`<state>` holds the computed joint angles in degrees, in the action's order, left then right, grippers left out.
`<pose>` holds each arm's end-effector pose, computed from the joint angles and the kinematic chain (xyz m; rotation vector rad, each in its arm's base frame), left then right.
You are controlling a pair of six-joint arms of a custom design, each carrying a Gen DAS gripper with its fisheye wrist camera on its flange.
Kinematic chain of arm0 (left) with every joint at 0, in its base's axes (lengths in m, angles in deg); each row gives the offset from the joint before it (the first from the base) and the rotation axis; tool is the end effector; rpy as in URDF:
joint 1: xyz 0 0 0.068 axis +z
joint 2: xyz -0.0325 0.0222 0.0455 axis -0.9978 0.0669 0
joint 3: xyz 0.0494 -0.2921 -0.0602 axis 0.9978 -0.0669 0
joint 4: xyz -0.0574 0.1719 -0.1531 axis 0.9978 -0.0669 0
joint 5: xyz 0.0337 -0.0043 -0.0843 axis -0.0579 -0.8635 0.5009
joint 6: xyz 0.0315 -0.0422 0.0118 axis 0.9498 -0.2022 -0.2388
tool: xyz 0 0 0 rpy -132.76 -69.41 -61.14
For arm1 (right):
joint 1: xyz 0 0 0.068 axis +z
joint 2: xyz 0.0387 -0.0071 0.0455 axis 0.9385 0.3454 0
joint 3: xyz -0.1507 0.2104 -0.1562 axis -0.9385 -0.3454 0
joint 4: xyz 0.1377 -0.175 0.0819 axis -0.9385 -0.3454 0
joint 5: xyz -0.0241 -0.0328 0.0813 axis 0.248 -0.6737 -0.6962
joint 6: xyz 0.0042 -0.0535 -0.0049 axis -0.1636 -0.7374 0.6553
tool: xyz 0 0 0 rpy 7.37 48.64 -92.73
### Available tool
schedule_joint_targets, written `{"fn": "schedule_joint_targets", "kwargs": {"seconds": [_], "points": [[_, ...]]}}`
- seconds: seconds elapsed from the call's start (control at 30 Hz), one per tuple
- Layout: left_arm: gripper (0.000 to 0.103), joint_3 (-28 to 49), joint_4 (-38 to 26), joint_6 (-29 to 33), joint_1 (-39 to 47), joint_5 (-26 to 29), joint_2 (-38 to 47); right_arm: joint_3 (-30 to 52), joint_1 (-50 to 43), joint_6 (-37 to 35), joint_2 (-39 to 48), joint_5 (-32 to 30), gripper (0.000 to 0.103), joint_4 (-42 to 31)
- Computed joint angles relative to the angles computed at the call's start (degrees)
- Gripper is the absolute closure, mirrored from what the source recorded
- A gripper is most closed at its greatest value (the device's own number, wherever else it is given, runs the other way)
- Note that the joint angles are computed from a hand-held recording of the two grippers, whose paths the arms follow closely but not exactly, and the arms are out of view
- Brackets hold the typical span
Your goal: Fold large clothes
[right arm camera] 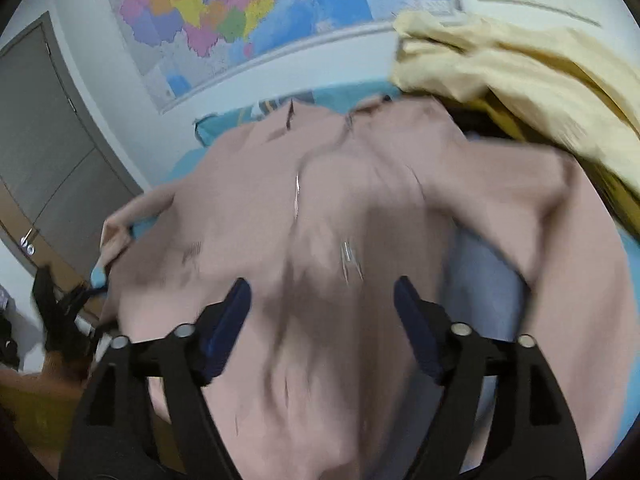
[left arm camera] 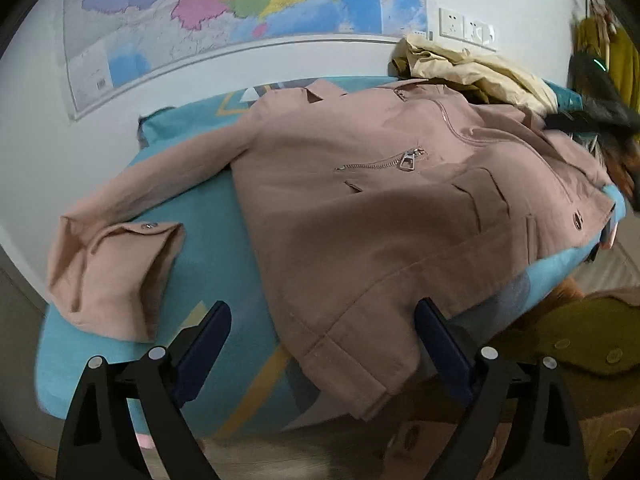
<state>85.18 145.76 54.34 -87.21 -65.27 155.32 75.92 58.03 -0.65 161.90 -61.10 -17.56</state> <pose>0.2474 -0.0100 0.0023 0.3157 2.3157 -0.0937 0.3568 -0.0525 0.0474 -0.3401 2.3672 0.5999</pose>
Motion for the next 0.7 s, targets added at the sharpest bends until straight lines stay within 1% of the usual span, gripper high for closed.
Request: {"fn": "schedule_joint_targets", "kwargs": {"seconds": [0.07, 0.13, 0.2, 0.23, 0.27, 0.3, 0.33, 0.37, 0.43, 0.47, 0.5, 0.53, 0.57, 0.6, 0.63, 0.67, 0.7], "points": [[0.012, 0.8, -1.8, 0.4, 1.9, 2.8, -0.4, -4.1, -3.7, -4.1, -0.6, -0.9, 0.019, -1.1], [0.012, 0.5, -1.9, 1.5, 3.0, 5.0, 0.0, -6.5, -7.1, -6.9, 0.6, -2.3, 0.018, -2.9], [0.010, -0.8, -0.7, 3.6, 3.8, 8.2, 1.0, -6.5, -10.0, -10.3, 3.2, -6.1, 0.018, -7.0], [0.010, -2.1, 1.8, 5.2, 3.5, 8.8, 2.2, -7.1, -10.2, -10.8, 4.1, -6.3, 0.018, -6.5], [0.009, -2.7, 3.3, 6.1, 2.9, 8.3, 3.0, -9.7, -10.3, -10.4, 4.2, -6.8, 0.019, -1.4], [0.009, -3.0, 4.5, 5.8, 1.5, 6.4, 3.6, -10.4, -10.1, -10.2, 4.1, -7.2, 0.021, -0.4], [0.010, -2.3, 3.5, 4.6, 0.1, 4.4, 3.3, -10.4, -9.9, -10.4, 4.3, -8.1, 0.048, -0.3], [0.019, -1.7, 3.2, 3.3, -0.6, 3.0, 2.9, -7.9, -9.7, -12.0, 5.4, -10.6, 0.079, -5.3], [0.042, 0.9, -3.8, -0.6, -0.1, 3.8, -1.4, -6.1, -9.3, -11.3, 6.1, -11.6, 0.088, -7.9], [0.069, 1.7, -6.8, -1.9, 0.3, 4.6, -3.2, -5.4, -10.1, -11.9, 5.4, -13.3, 0.093, -10.4], [0.078, 2.7, -11.7, -3.7, 1.7, 6.7, -6.7, -4.7, -11.7, -13.1, 4.2, -16.4, 0.093, -13.7], [0.081, 2.4, -12.9, -4.9, 2.7, 8.3, -8.8, -4.5, -14.1, -14.9, 1.6, -20.9, 0.094, -17.4], [0.088, 1.4, -13.5, -6.0, 3.7, 10.0, -11.5, -5.1, -16.1, -16.3, -0.9, -23.7, 0.095, -19.3], [0.091, 0.7, -15.2, -6.6, 4.3, 10.5, -14.7, -5.8, -18.2, -17.7, -4.4, -26.5, 0.095, -21.3], [0.091, 0.4, -19.1, -7.3, 5.5, 11.9, -19.3, -6.4, -19.5, -18.9, -7.3, -28.0, 0.095, -22.7], [0.091, 0.8, -23.6, -7.7, 6.8, 14.1, -23.1, -7.0, -19.9, -19.8, -9.2, -27.9, 0.096, -23.2], [0.091, 0.9, -26.4, -7.4, 7.1, 14.6, -25.7, -9.1, -19.7, -19.1, -12.0, -25.8, 0.096, -20.4]]}}
